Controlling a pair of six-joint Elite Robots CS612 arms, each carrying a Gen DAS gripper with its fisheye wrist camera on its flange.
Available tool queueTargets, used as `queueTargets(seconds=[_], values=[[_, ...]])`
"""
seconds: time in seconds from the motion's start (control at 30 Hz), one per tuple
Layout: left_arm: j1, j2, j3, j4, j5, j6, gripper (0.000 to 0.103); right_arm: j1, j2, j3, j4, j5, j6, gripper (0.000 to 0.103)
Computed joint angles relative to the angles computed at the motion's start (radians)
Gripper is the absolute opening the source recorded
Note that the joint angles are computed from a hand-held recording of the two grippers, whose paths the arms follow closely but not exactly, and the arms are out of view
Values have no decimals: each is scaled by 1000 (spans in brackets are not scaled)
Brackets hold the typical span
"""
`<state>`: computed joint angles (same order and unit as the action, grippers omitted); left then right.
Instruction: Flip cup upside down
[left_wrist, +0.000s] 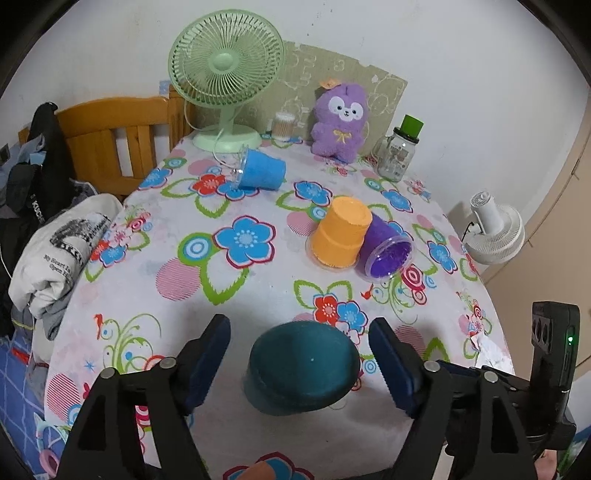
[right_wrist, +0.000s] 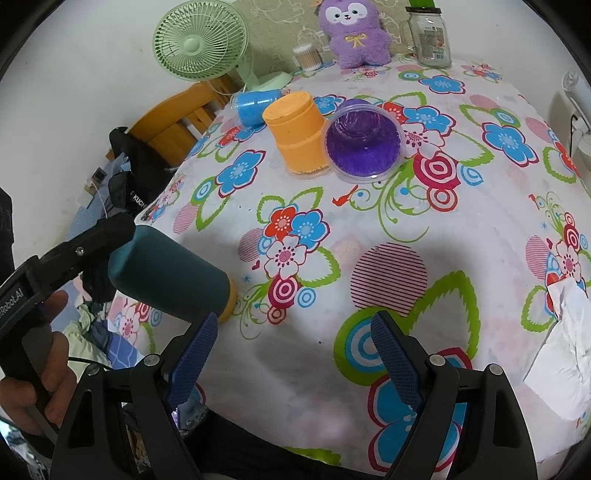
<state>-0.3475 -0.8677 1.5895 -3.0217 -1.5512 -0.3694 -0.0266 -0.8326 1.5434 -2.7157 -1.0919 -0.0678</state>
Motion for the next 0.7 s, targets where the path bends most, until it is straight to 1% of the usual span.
queueTargets(seconds=[0.37, 0.7], values=[[-1, -4, 0, 3, -11, -1, 82, 0, 1, 1, -10, -2, 3, 87], [-3, -11, 15, -29, -8, 6, 92, 4, -8, 6, -42, -2, 3, 87]])
